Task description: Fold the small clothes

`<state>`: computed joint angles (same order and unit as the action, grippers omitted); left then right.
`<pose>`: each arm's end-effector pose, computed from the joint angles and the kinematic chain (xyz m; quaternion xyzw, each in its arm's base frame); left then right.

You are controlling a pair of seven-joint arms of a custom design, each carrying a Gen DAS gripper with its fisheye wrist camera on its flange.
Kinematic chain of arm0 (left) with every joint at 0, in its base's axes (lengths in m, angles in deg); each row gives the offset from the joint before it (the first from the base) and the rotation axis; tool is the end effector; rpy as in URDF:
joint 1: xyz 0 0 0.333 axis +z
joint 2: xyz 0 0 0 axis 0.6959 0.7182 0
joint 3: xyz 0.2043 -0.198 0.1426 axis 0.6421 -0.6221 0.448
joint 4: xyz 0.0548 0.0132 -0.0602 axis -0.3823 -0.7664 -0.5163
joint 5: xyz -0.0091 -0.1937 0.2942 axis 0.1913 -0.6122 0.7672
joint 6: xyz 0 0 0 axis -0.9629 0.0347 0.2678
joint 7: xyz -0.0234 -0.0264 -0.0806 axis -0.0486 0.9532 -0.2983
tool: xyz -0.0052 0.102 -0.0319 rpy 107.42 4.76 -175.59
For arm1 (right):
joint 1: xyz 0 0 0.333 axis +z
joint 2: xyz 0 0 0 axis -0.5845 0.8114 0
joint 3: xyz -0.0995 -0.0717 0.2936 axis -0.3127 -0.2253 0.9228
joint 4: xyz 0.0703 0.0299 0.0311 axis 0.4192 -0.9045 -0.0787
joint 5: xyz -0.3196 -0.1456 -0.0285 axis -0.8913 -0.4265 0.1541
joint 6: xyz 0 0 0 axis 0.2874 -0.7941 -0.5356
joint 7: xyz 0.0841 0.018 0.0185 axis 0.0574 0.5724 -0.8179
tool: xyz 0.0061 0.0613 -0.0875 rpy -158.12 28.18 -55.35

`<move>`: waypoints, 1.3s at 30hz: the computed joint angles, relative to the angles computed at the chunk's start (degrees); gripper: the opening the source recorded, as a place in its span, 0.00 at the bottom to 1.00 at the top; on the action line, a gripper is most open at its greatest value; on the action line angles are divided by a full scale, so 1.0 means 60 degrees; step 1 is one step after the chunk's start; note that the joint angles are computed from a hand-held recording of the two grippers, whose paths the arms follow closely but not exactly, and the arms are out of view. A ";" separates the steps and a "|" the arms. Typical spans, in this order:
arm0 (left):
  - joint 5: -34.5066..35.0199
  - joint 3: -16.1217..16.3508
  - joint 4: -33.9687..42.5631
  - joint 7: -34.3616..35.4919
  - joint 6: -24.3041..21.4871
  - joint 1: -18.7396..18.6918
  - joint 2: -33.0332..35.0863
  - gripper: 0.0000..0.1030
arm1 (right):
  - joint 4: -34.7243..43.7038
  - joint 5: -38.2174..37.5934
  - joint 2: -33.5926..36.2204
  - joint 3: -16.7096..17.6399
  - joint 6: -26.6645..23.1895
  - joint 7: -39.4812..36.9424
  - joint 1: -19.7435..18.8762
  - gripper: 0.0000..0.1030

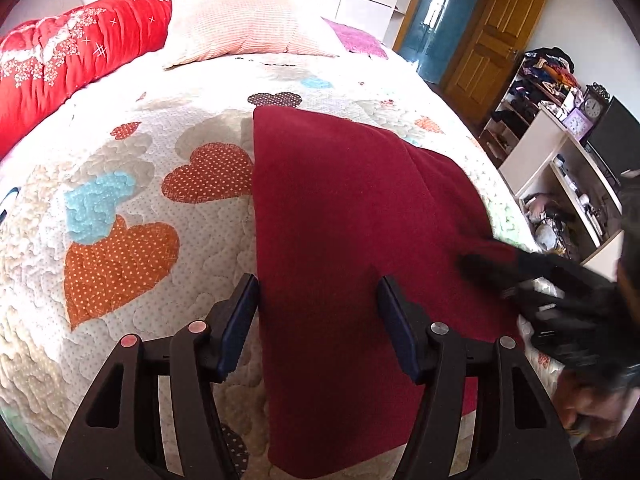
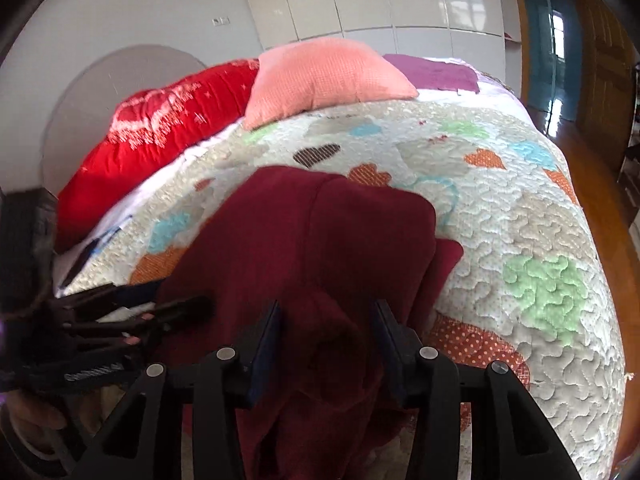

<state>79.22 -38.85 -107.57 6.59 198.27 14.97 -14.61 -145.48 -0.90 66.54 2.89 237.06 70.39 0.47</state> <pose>0.6467 -0.3974 0.3296 -0.5624 0.7551 -0.3185 0.1096 0.6124 0.3897 0.3175 -0.6705 0.6406 -0.1795 0.3284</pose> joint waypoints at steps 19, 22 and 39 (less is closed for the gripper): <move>0.1987 0.2235 -0.1852 -0.2388 0.1026 -0.1783 -0.1232 0.61 | -0.2045 -0.3455 -0.1471 -0.4338 -0.0142 0.5333 0.4069 0.50; 0.2219 0.2479 -0.2269 -0.2713 0.1391 -0.1990 -0.1469 0.61 | -0.2189 -0.4072 -0.1622 -0.4503 -0.0171 0.6178 0.4262 0.53; 0.2517 0.4580 -0.3543 -0.3874 0.2457 -0.3756 -0.1913 0.61 | -0.2058 -0.6014 -0.2056 -0.2748 -0.0729 0.7615 0.3075 0.70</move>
